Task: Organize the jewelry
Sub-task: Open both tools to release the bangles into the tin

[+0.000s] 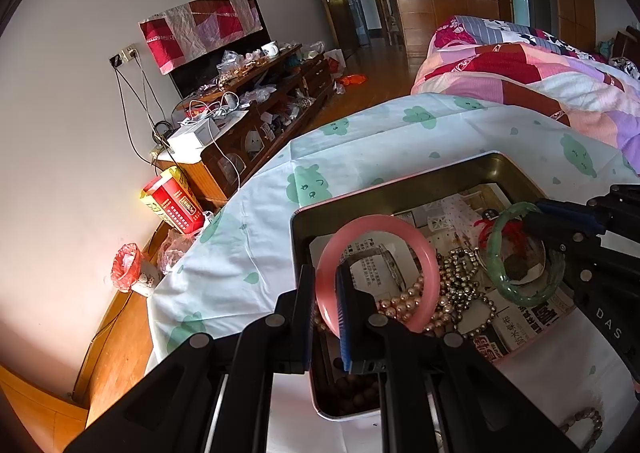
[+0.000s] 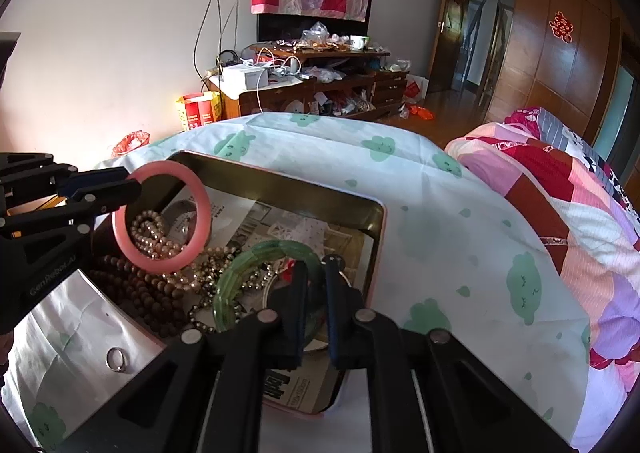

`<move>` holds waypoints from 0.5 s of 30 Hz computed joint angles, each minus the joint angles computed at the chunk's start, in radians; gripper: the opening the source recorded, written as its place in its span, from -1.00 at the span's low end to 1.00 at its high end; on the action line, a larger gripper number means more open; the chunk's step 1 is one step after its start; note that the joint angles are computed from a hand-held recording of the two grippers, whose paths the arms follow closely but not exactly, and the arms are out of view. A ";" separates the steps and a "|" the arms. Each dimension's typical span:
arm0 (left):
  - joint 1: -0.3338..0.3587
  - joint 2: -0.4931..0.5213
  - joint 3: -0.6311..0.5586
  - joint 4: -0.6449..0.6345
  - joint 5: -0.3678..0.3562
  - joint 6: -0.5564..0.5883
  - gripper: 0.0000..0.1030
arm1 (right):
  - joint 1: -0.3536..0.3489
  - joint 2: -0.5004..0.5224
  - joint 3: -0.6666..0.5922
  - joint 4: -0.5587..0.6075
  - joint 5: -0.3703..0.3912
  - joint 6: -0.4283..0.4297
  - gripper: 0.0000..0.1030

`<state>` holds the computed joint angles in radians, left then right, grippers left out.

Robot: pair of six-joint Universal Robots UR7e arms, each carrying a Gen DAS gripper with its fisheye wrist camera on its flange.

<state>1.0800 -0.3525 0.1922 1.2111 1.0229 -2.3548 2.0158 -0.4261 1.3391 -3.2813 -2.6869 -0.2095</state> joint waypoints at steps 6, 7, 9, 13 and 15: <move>-0.001 -0.027 0.053 -0.020 0.017 0.010 -0.80 | -0.002 0.004 0.001 -0.008 0.002 0.003 -0.78; -0.002 -0.032 0.064 -0.026 0.017 0.010 -0.80 | -0.003 0.004 0.001 -0.010 0.001 0.004 -0.78; -0.004 -0.061 0.117 -0.059 0.025 0.014 -0.79 | -0.004 0.004 0.004 -0.015 0.001 0.004 -0.78; -0.012 -0.149 0.281 -0.193 0.012 0.049 0.18 | -0.003 -0.002 0.017 -0.040 0.012 0.009 -0.61; -0.013 -0.199 0.365 -0.280 0.014 0.077 0.39 | 0.001 0.002 0.017 -0.072 0.003 -0.004 -0.36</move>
<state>1.0671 -0.5511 0.5569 0.9315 1.0366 -2.2773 2.0167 -0.4243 1.3558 -3.3532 -2.6836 -0.2133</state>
